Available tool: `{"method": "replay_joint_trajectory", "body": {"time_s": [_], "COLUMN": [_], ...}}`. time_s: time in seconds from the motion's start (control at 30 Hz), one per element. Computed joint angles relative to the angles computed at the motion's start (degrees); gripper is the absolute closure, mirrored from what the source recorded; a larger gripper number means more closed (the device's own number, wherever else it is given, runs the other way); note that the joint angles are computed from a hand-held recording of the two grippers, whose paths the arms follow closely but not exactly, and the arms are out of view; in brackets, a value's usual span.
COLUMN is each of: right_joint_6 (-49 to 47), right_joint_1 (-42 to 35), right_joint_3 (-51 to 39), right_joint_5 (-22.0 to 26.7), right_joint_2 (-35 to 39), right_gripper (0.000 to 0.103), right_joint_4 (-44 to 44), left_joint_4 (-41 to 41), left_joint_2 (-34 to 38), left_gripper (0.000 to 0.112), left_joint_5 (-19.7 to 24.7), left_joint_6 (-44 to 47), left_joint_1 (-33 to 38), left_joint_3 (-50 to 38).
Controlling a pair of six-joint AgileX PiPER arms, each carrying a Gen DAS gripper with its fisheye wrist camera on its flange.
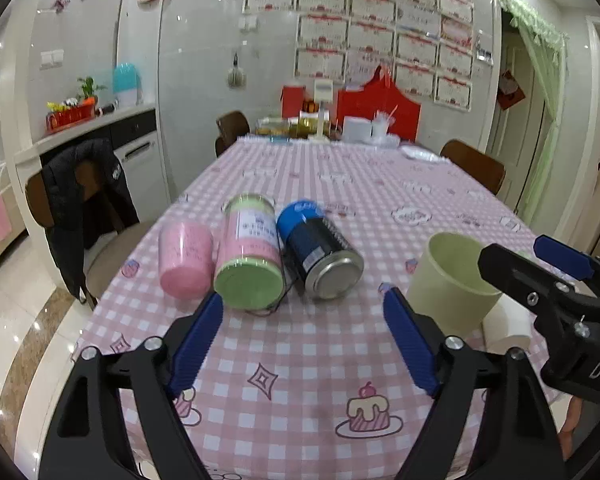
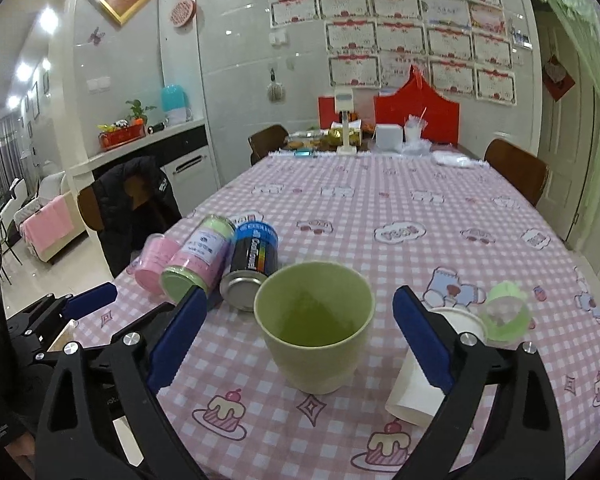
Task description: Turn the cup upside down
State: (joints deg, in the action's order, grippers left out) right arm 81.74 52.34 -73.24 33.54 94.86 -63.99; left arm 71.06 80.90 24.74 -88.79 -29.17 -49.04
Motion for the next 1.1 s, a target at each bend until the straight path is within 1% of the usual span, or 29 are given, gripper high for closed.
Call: {"method": "replay_joint_trajectory", "body": {"time_s": [0.1,0.17,0.33,0.4,0.43,0.5,0.53,0.67,0.77,0.9,1.0,1.1], "right_joint_6": [2.56,5.14,13.71,15.36,16.27,19.49,21.84,25.81,27.21,28.64,29.91,30.46], "right_joint_1": [0.96,2.05,5.85,7.22,7.96,8.98,9.96,12.03,13.84,14.23,14.26,13.88], "right_joint_3": [1.59,2.65,6.18,6.98,7.59,9.3,10.52,12.7,13.36,14.45,15.17,15.9], "right_joint_5": [0.88,2.44,7.73,10.1,11.28,12.65,14.67,19.33,23.63,24.34,24.6,24.04], "right_joint_2": [-1.93,-3.25,-5.98,-6.44,-6.84,-7.72,-8.25,-9.03,-8.59,-8.33,-8.19,-8.68], "right_gripper": [0.013,0.012,0.008,0.008,0.008,0.008,0.008,0.008,0.008,0.008,0.008,0.008], "right_joint_4": [-2.86,-5.77,-15.6,-18.02,-19.2,-22.14,-24.02,-27.92,-29.62,-30.58,-31.24,-31.66], "left_joint_4": [2.39,5.25,11.15,13.52,14.78,18.09,19.59,21.37,22.96,24.5,25.48,26.41], "left_joint_2": [-1.72,-3.12,-6.01,-7.45,-7.92,-8.87,-9.36,-10.9,-11.14,-11.82,-12.21,-12.47], "left_gripper": [0.03,0.029,0.029,0.025,0.019,0.019,0.019,0.019,0.018,0.018,0.018,0.018], "left_joint_5": [2.79,3.9,8.67,11.17,12.53,16.32,17.89,18.89,21.81,23.83,23.47,24.13], "left_joint_6": [-1.99,-4.91,-10.42,-12.64,-13.89,-16.86,-18.23,-19.52,-20.95,-22.96,-23.83,-24.46], "left_joint_1": [-2.48,-3.74,-7.63,-9.65,-10.69,-13.3,-14.54,-16.43,-18.6,-19.68,-19.22,-19.6], "left_joint_3": [0.38,1.27,2.98,3.77,4.13,5.21,5.85,6.95,7.64,8.58,8.98,9.45]}}
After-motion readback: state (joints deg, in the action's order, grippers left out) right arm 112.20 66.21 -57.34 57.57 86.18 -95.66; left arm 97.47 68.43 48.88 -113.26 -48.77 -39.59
